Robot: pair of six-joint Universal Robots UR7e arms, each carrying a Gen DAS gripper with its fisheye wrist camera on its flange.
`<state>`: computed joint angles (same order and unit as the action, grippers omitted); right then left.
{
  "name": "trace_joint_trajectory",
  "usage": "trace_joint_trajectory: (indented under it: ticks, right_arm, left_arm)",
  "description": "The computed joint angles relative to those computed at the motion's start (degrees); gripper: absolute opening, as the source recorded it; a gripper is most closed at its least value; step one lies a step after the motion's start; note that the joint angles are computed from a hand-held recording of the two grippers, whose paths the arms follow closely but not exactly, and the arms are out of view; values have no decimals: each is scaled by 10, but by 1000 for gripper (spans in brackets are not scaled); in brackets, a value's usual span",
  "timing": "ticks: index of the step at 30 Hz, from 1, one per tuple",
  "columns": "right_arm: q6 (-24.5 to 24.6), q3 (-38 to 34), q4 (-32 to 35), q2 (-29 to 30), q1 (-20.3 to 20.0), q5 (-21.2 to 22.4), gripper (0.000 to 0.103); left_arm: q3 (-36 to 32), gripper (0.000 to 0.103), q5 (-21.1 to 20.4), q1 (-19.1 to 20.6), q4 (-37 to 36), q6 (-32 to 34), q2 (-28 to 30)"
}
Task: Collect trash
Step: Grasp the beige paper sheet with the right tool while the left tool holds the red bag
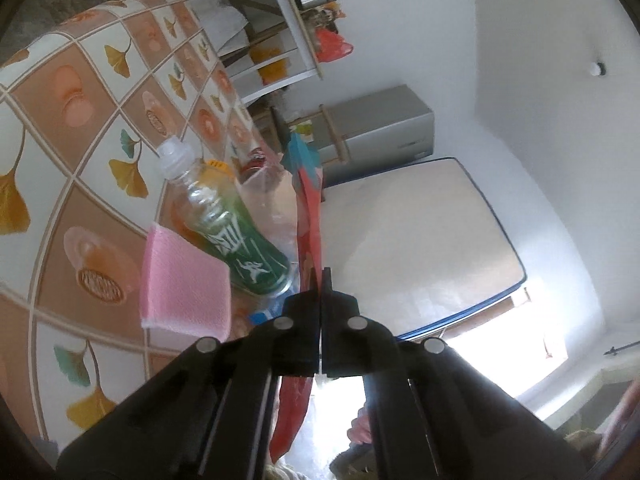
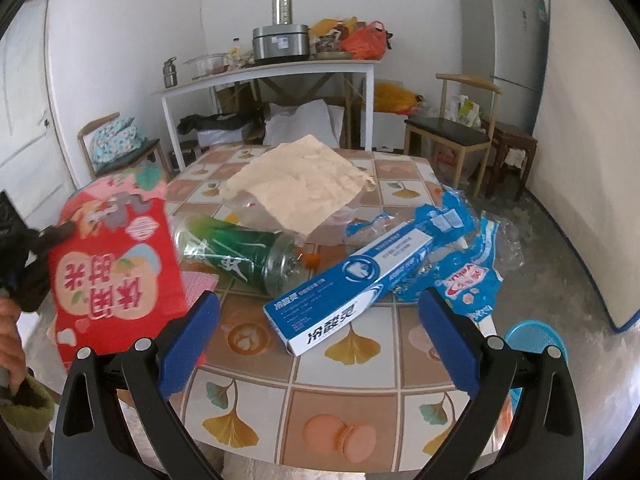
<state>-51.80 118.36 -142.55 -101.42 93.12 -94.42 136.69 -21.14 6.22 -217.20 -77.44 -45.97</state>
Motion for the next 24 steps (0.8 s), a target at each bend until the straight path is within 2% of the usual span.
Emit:
trace_joint_trajectory:
  ticks: [2, 6, 10, 15, 18, 24]
  right_arm:
    - [8, -8, 6, -1, 2, 7, 97]
    - [9, -29, 5, 10, 16, 27, 97]
    - [9, -74, 45, 52, 45, 43, 97]
    - [32, -142, 93, 142, 90, 6, 97]
    - [65, -195, 103, 220, 113, -44, 97]
    - [110, -265, 130, 318, 128, -117, 97]
  left_arm:
    - [4, 0, 18, -16, -9, 1, 3]
    - [21, 0, 51, -40, 36, -44, -13]
    - [37, 0, 71, -51, 59, -83, -24]
    - [51, 0, 77, -54, 34, -98, -16]
    - [57, 0, 74, -50, 2, -90, -7]
    - [67, 0, 69, -48, -38, -81, 5]
